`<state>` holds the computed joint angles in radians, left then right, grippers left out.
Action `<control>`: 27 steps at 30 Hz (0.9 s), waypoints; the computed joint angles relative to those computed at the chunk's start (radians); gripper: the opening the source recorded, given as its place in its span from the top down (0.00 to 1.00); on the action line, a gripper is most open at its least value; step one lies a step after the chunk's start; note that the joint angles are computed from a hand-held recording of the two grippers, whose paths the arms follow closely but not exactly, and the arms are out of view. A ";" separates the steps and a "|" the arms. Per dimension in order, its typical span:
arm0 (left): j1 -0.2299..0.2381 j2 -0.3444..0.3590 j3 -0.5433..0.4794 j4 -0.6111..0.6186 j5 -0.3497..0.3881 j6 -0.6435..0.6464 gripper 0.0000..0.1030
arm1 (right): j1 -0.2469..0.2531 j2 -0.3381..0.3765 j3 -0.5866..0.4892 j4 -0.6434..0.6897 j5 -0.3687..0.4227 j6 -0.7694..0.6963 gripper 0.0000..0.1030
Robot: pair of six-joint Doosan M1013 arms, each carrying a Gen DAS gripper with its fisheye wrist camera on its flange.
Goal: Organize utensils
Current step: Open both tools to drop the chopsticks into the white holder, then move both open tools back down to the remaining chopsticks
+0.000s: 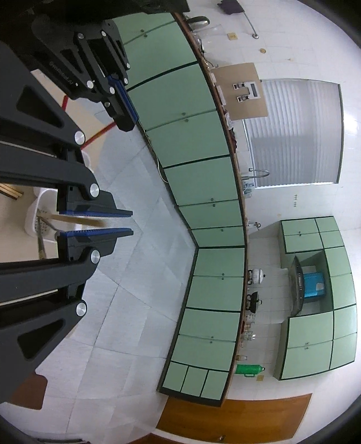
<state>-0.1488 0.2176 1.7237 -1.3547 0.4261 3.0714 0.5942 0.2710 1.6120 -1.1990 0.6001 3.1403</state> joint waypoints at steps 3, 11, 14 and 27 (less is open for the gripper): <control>0.009 -0.017 0.021 -0.043 0.000 0.045 0.77 | 0.006 -0.016 0.020 -0.032 0.010 0.046 0.79; 0.045 -0.102 0.119 -0.171 0.012 0.193 0.52 | 0.079 -0.085 0.121 -0.153 0.100 0.214 0.45; 0.064 -0.137 0.176 -0.182 0.022 0.212 0.45 | 0.117 -0.096 0.156 -0.158 0.147 0.254 0.34; 0.158 -0.163 0.348 0.210 0.031 -0.092 0.29 | 0.261 -0.028 0.237 0.032 0.209 0.365 0.06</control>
<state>0.0092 0.0551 2.0718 -1.1442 0.4567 2.9796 0.8549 0.2431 1.8488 -1.1667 0.8096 3.5049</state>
